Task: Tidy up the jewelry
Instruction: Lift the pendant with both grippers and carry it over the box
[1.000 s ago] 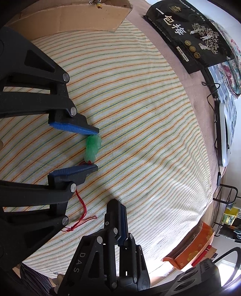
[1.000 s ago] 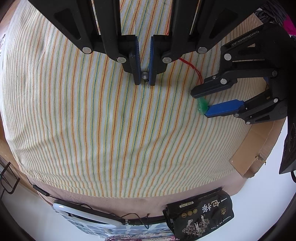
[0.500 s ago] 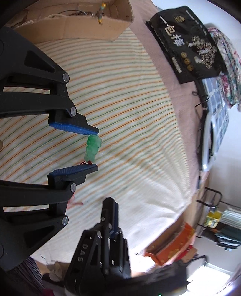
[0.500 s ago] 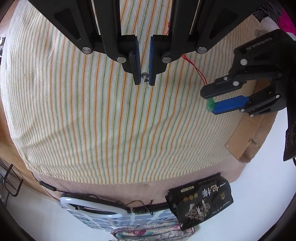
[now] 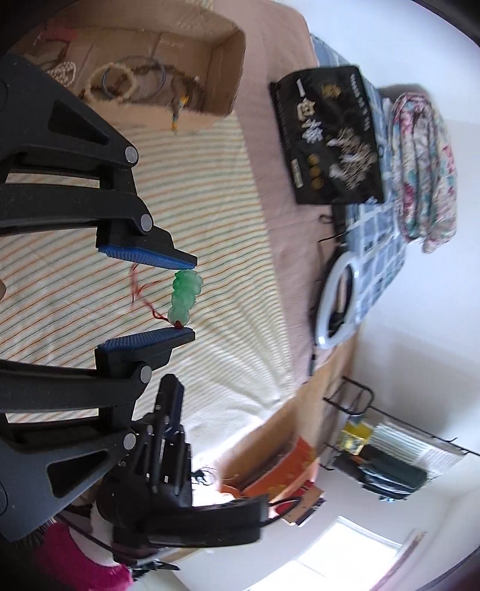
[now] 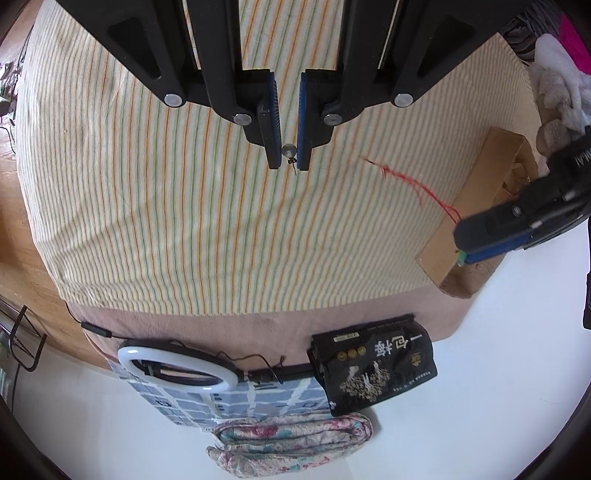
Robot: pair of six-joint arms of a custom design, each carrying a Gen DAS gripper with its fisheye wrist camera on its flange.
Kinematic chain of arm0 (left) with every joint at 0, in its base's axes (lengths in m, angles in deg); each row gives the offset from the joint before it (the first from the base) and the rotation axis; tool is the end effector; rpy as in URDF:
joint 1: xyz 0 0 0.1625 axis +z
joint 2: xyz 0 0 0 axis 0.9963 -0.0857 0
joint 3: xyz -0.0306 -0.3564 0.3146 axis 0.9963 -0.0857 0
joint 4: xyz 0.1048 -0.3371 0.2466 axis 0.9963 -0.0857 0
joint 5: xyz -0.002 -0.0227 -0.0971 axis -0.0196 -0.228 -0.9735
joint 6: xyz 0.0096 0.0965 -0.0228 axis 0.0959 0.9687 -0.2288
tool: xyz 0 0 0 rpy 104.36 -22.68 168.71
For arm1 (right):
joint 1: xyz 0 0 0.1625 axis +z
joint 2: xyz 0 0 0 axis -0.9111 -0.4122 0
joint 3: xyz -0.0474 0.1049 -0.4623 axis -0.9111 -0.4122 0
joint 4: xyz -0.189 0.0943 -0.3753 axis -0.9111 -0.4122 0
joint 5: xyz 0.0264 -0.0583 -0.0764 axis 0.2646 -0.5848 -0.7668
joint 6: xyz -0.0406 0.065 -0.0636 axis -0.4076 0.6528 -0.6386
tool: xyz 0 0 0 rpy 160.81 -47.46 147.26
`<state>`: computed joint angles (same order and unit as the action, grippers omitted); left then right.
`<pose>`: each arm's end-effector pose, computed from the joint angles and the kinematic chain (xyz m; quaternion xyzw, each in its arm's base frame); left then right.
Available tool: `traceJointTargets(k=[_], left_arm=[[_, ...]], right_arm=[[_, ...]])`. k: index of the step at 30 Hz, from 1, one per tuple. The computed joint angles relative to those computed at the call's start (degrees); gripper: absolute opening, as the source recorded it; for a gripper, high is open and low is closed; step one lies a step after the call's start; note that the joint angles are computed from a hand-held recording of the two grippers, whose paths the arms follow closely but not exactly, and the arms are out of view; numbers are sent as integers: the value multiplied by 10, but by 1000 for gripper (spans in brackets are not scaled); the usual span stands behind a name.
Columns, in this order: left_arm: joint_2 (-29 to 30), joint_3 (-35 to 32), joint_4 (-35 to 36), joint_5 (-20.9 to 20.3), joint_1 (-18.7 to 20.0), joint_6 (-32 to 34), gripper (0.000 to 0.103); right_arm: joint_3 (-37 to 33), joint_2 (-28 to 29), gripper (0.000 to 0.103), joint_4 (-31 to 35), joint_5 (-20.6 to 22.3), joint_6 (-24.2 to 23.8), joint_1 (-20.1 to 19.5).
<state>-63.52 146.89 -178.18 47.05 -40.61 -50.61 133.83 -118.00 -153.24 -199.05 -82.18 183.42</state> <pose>-0.0520 -0.3413 0.2940 0.0819 0.9016 -0.3523 0.2373 0.3230 -0.4176 -0.0012 0.3330 -0.9158 0.0893 0.2060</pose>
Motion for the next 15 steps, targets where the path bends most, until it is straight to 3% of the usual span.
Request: traceJointTargets(k=[7,15], left_arm=[[-106,-5,113,47,-43,-42,32],[-253,-28,335,120,-111,-145,32]], right_arm=[[-5,1,6,-9,14,4,24],[-22,18,6,-11,36,8,55]])
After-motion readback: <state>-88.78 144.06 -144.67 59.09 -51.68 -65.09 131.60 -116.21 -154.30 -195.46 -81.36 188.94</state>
